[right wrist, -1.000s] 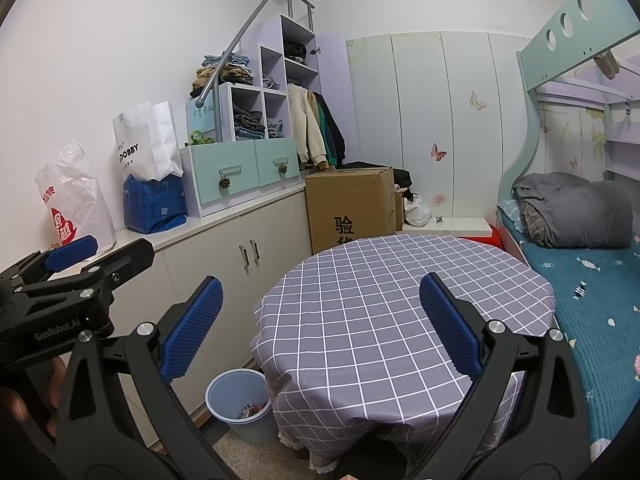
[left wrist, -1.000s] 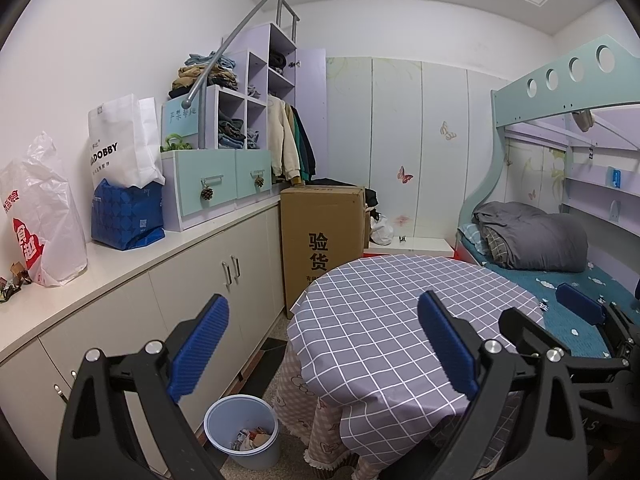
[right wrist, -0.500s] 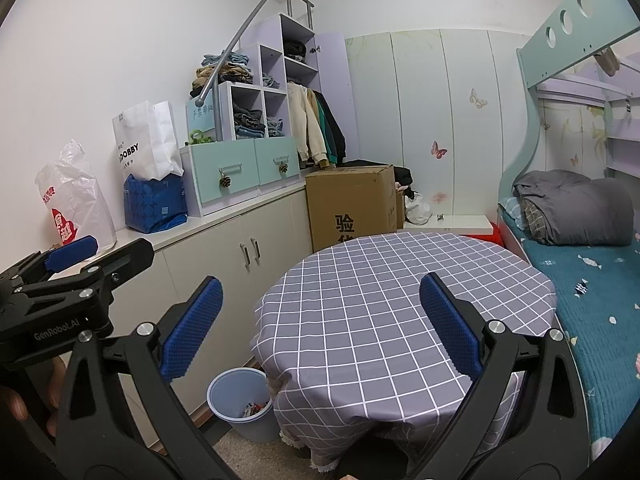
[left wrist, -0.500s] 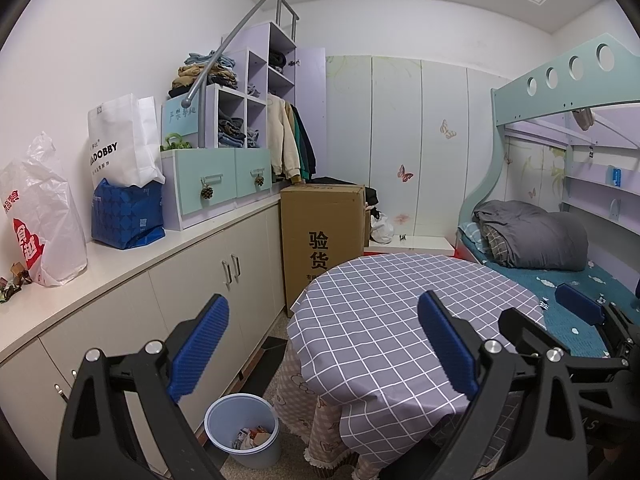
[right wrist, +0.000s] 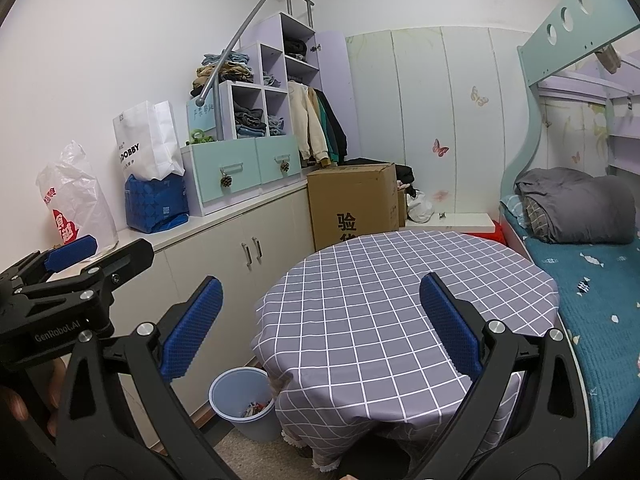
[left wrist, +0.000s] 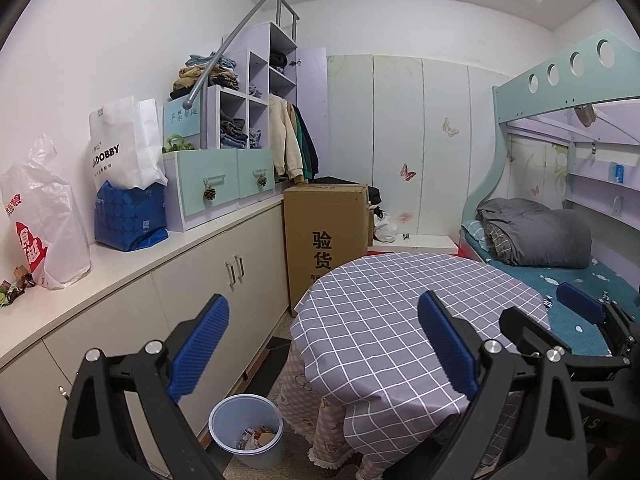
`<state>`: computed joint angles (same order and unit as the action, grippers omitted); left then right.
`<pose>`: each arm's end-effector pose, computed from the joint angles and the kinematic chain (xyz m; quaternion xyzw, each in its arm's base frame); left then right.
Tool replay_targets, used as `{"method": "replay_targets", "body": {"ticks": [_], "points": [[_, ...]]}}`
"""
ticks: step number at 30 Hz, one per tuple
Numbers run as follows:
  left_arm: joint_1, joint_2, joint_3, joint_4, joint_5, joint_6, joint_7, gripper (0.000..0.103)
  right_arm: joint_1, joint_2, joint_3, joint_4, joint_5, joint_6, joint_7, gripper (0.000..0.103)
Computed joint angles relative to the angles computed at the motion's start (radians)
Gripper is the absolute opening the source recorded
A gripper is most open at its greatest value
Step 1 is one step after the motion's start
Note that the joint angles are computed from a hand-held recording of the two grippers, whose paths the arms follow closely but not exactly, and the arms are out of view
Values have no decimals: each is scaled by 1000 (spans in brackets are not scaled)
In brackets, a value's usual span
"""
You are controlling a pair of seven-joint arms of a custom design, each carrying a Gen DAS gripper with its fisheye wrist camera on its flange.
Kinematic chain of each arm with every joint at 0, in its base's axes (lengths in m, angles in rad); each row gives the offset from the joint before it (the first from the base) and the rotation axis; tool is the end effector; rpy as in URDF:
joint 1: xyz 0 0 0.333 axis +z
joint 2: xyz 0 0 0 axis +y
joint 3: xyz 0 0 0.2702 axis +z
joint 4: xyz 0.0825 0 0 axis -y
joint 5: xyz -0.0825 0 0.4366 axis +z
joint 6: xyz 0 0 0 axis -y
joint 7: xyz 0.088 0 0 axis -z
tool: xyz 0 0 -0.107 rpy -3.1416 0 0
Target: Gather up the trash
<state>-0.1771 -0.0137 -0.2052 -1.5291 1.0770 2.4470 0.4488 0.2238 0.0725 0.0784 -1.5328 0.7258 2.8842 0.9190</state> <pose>0.6017 -0.2422 0.7179 -0.6184 0.4971 -0.3693 0.4838 0.6501 0.1601 0.7027 -0.6462 0.4401 -0.2964 0.5485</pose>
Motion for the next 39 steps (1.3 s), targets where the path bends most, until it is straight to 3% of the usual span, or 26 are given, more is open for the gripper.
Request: {"method": "replay_targets", "body": {"ticks": [15, 24, 39], "points": [[19, -22, 6, -30, -44, 4, 41, 94, 13, -16, 2, -39, 17, 0, -6, 97], [10, 47, 19, 55, -81, -38, 101, 94, 7, 24, 6, 2, 18, -28, 15, 97], [-86, 309, 83, 380, -207, -152, 284, 94, -60, 221, 3, 240, -85, -149, 168, 97]]}}
